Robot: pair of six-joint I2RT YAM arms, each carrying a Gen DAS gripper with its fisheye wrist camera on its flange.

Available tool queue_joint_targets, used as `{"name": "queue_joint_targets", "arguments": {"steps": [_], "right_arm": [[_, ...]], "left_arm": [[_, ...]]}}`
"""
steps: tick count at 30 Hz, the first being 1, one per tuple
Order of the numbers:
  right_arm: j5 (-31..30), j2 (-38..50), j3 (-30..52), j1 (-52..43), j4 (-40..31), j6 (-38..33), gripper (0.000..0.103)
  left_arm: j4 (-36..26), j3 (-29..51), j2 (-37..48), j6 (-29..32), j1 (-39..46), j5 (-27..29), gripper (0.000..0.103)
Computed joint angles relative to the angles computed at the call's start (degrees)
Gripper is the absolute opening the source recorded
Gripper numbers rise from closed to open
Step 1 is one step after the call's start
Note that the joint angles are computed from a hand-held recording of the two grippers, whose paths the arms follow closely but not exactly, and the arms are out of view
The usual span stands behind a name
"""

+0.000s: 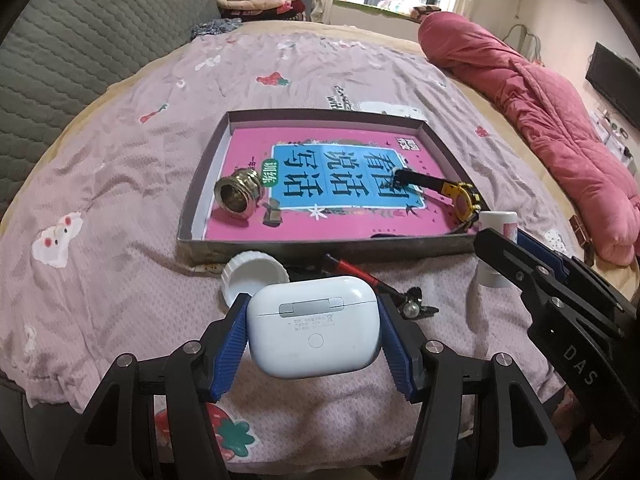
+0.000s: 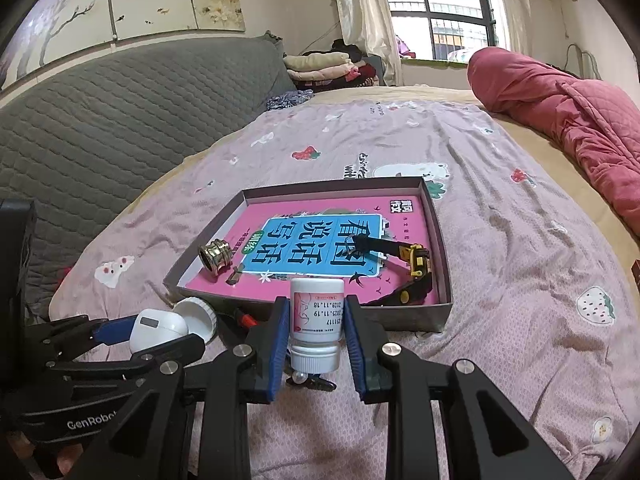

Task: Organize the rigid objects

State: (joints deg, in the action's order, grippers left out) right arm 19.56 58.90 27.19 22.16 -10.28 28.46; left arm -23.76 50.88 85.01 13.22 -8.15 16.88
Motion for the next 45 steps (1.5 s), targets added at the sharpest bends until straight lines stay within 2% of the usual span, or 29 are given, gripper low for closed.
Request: {"name": "queue_joint_targets", "arguments": {"steps": [10,20,36,45], "right_arm": [[2.13,-0.64,0.39,0.10,1.04,-0.99,0.027],[-0.71,1.88,0.37,-3.57,5.57,-2.68,0.027],[-6.62,8.44,0.78,-9.13,11.66,-4.88,0.027],[-8.00,13.11,1.74,-11.75,15.09,-5.32,0.027]], "left_arm": [[1.71,3.67,3.03,-1.03,0.66,0.09,0.063],[2.58,9.28,7.94,-2.79,0.07,-0.07,0.063],[4.45,14.43,14.29,-4.49,-2.22,-1.52,0.063],[5.50,16.62,18.12,-4.81,-3.48,-2.95,0.063]]}}
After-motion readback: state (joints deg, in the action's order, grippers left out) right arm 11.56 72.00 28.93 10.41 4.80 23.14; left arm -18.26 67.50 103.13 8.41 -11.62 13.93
